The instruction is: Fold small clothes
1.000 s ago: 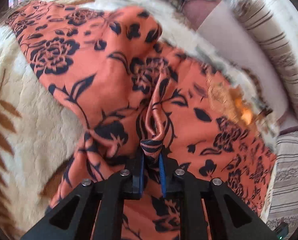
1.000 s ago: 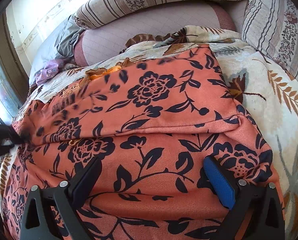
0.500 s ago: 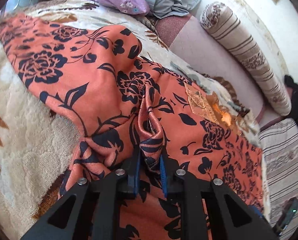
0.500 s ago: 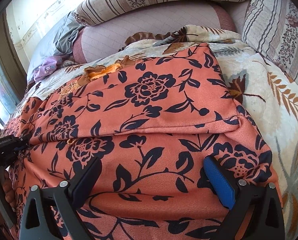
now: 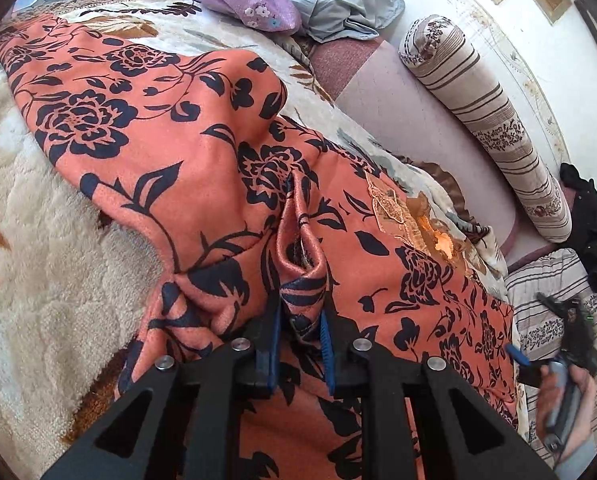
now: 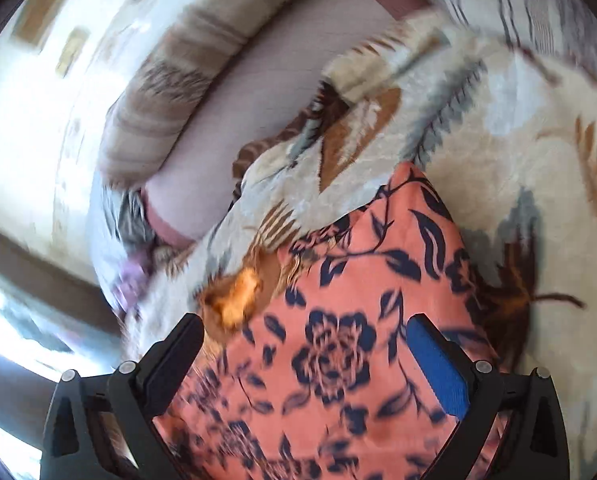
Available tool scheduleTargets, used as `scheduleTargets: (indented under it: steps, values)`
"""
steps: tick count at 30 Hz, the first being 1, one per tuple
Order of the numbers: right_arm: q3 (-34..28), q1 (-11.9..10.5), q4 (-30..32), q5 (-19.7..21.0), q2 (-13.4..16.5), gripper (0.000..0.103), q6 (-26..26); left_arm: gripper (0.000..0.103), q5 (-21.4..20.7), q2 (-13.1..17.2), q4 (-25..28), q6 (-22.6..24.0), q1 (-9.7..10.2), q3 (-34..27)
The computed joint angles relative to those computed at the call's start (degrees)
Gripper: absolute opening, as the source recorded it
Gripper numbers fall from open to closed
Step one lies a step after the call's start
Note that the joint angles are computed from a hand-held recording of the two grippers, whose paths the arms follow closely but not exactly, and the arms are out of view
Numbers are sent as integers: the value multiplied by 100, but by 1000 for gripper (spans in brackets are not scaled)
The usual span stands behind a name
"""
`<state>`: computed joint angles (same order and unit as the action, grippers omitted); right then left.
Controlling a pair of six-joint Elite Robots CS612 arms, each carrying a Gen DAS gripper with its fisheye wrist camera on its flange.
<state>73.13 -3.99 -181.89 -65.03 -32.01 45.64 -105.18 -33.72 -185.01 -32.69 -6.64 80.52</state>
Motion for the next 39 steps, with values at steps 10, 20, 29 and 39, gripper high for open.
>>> scheduleTargets:
  steps: [10, 20, 29, 39]
  values:
    - [-799, -41, 604, -298, 336, 102, -400, 21, -16, 20, -46, -33, 7, -12]
    - [210, 623, -167, -2155, -296, 102, -2126, 21, 28, 26, -35, -12, -3, -24]
    - [429, 1166, 446, -3325, -163, 103, -3312, 21, -79, 13, -25, -84, 15, -25]
    - [406, 1115, 286, -3141, -91, 103, -3229, 95, -487, -827, -6, 234, 141, 749]
